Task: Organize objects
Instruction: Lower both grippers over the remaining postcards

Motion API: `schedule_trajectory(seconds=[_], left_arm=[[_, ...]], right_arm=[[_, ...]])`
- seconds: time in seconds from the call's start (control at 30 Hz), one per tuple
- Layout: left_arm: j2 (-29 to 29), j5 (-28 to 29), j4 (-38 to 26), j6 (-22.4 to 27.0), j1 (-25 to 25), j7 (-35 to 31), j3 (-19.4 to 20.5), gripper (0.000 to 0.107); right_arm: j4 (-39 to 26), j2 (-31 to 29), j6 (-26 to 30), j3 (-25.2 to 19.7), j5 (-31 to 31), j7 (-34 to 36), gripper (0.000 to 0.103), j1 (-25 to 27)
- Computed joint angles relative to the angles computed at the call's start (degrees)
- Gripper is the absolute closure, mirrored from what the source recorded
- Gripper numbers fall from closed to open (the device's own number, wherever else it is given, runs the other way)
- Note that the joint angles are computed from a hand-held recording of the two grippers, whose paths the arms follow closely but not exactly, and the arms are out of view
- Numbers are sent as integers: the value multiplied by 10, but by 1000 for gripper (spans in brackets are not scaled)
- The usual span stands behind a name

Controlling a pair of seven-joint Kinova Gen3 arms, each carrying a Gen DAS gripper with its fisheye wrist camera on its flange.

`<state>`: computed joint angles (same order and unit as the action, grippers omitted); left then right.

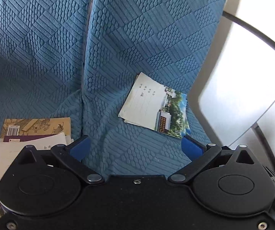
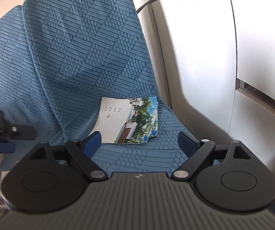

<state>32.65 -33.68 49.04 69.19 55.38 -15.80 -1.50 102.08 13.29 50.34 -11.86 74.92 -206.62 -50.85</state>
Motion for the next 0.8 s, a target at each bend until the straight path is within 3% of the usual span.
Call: schedule_trajectory(seconds=[0.23, 0.67, 0.73, 0.8], left_arm=[[62, 39, -93, 29, -36, -69, 1, 7], [194, 135, -321, 117, -90, -180, -26, 15], [210, 145, -344, 124, -96, -188, -29, 18], [230, 158, -379, 137, -104, -199, -28, 31]], right_arm=[[6, 24, -80, 25, 28, -49, 15, 46], [-51, 99, -159, 81, 56, -26, 16, 91], [-63, 113, -172, 90, 59, -11, 16, 94], [-80, 129, -190, 97, 58, 9, 20, 100]])
